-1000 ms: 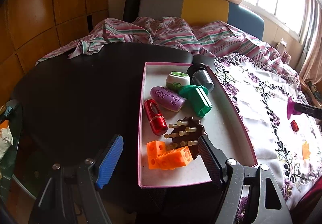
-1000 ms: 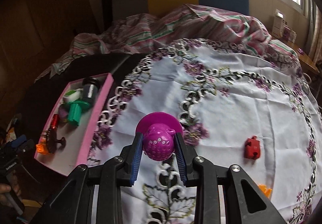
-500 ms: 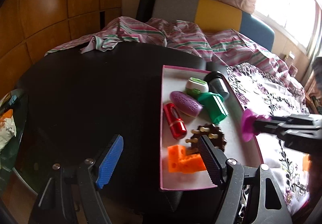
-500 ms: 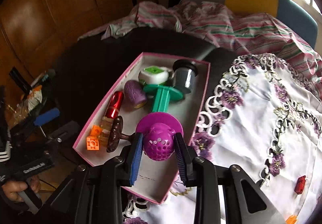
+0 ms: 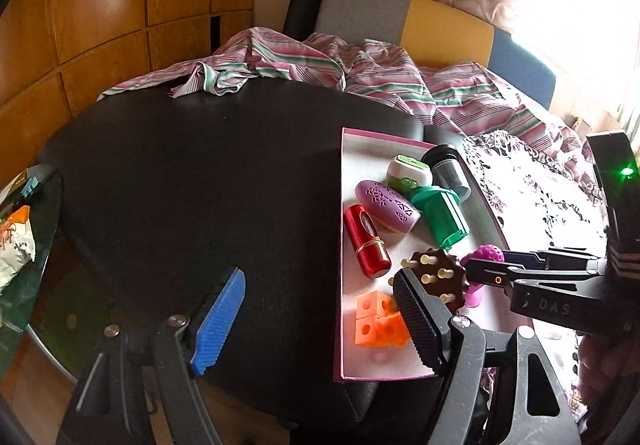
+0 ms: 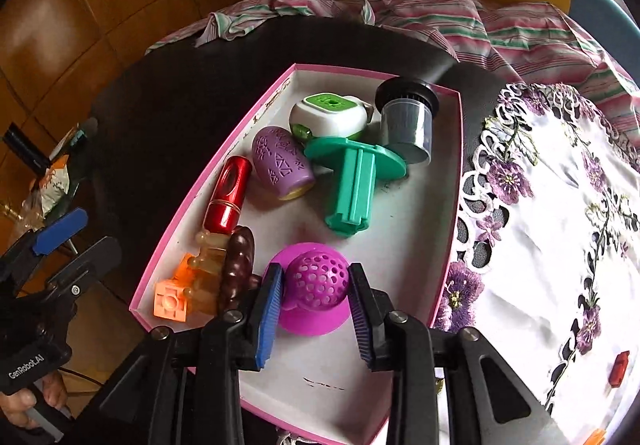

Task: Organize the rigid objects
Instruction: 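Lower the magenta ball piece into the tray and open the right tool, then move both tools from the tray back over the cloth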

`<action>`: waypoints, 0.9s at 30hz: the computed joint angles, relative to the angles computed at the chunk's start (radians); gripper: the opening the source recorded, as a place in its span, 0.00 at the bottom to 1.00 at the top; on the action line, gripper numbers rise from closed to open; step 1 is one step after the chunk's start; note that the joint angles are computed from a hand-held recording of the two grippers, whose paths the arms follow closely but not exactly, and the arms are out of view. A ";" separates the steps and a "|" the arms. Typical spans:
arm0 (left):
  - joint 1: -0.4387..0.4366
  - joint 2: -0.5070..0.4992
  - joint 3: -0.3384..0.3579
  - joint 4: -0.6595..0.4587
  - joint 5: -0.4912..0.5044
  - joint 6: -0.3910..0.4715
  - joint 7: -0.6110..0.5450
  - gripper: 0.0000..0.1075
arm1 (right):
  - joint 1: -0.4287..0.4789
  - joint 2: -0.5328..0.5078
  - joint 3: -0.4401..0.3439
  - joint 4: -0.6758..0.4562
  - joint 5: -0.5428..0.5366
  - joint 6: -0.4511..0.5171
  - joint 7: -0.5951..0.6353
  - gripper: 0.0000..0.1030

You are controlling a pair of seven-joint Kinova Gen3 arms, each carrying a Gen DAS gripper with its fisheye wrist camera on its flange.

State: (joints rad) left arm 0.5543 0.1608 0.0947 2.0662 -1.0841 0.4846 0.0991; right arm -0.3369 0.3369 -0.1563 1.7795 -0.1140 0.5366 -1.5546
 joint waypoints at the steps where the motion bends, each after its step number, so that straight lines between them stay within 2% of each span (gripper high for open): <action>1: 0.002 -0.002 0.000 0.002 -0.003 0.001 0.004 0.72 | 0.010 -0.002 -0.006 0.007 -0.013 -0.005 0.007 0.31; 7: 0.003 -0.005 0.008 0.001 -0.009 0.015 0.007 0.72 | 0.026 -0.046 -0.009 0.068 -0.040 -0.053 0.006 0.34; 14: 0.009 -0.012 0.019 0.000 -0.018 0.032 0.012 0.72 | 0.011 -0.087 0.009 0.108 -0.020 -0.104 -0.040 0.34; 21: 0.017 -0.016 0.037 -0.006 -0.036 0.054 0.018 0.72 | 0.013 -0.140 0.025 0.146 0.012 -0.121 -0.085 0.35; 27: 0.019 -0.019 0.051 -0.022 -0.027 0.064 -0.013 0.72 | 0.051 -0.202 0.040 0.195 0.016 -0.125 -0.094 0.35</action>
State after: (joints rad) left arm 0.5730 0.1417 0.1461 2.0445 -1.1114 0.5487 0.0862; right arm -0.2864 0.1350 -0.1161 1.9744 -0.0980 0.4116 -1.6483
